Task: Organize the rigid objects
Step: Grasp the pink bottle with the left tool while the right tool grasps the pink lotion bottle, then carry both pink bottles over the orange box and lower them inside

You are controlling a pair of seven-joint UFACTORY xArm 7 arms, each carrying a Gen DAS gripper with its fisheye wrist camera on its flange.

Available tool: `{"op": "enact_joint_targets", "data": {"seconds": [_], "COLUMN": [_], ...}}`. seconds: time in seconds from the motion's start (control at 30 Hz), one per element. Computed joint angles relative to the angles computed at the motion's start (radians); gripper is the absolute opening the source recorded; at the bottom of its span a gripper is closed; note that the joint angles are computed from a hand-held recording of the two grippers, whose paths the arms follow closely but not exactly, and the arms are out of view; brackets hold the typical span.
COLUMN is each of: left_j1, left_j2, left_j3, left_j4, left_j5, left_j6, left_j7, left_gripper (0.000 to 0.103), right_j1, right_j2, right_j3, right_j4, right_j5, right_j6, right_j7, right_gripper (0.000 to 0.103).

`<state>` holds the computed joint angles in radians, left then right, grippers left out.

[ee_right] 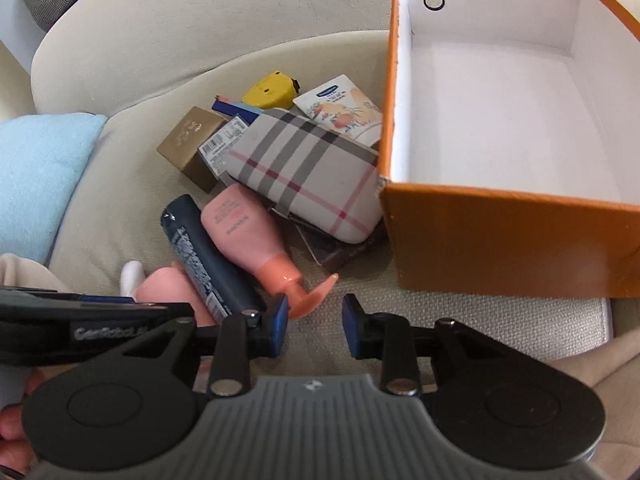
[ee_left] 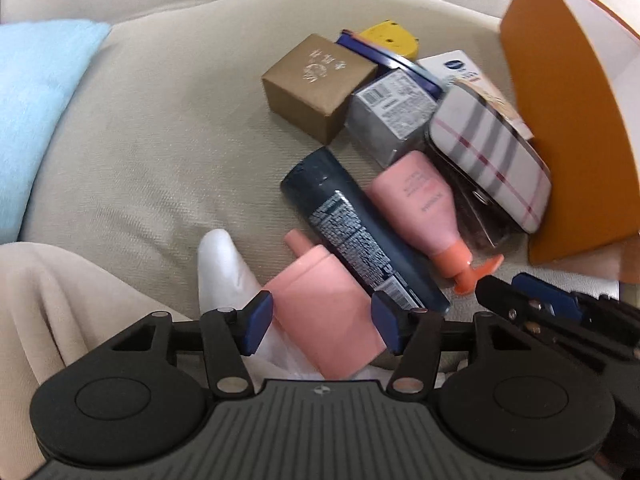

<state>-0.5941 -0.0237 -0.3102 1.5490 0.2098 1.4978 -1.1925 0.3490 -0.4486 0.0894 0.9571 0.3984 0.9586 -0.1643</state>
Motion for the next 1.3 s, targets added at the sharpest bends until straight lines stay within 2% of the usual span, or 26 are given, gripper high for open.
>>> {"op": "enact_joint_targets", "data": {"seconds": [0.07, 0.1, 0.23, 0.33, 0.47, 0.77, 0.93, 1.07, 1.23, 1.3], "left_j1": [0.003, 0.001, -0.010, -0.020, -0.023, -0.012, 0.006, 0.013, 0.019, 0.018], "left_j2": [0.021, 0.031, 0.044, 0.055, 0.041, 0.030, -0.020, -0.075, -0.135, -0.147], "left_j3": [0.004, 0.006, 0.010, 0.010, 0.014, 0.017, 0.014, -0.012, -0.055, -0.082], "left_j4": [0.018, 0.026, 0.034, 0.041, 0.010, -0.042, -0.120, -0.158, -0.184, -0.173], "left_j5": [-0.016, -0.017, 0.005, 0.031, 0.054, 0.066, 0.069, 0.126, 0.235, 0.284], "left_j6": [0.016, 0.023, 0.027, 0.033, 0.002, -0.064, -0.144, -0.199, -0.224, -0.202], "left_j7": [-0.012, -0.019, -0.066, -0.082, -0.068, -0.020, -0.013, -0.032, -0.008, -0.011], "left_gripper": [0.078, 0.078, 0.074, 0.073, 0.072, 0.076, 0.074, 0.069, 0.067, 0.067], "right_j1": [0.008, 0.012, 0.011, -0.004, -0.019, -0.020, -0.005, 0.009, 0.019, 0.023], "right_j2": [0.015, 0.023, 0.025, 0.046, 0.089, 0.107, 0.087, 0.051, -0.036, -0.063], "right_j3": [-0.002, -0.002, -0.016, -0.026, -0.036, -0.003, -0.005, 0.002, 0.006, 0.009], "right_j4": [0.008, 0.008, 0.003, 0.008, 0.025, 0.009, -0.030, -0.050, -0.085, -0.091], "right_j5": [0.014, 0.023, 0.049, 0.072, 0.131, 0.116, 0.138, 0.109, 0.045, 0.020], "right_j6": [-0.009, -0.021, -0.023, 0.005, 0.042, -0.031, -0.100, -0.139, -0.184, -0.205], "right_j7": [-0.012, -0.017, -0.029, 0.011, 0.062, 0.074, 0.049, 0.019, -0.009, -0.008], "right_gripper": [0.032, 0.032, 0.033, 0.033, 0.033, 0.032, 0.022, 0.020, 0.019, 0.020]}}
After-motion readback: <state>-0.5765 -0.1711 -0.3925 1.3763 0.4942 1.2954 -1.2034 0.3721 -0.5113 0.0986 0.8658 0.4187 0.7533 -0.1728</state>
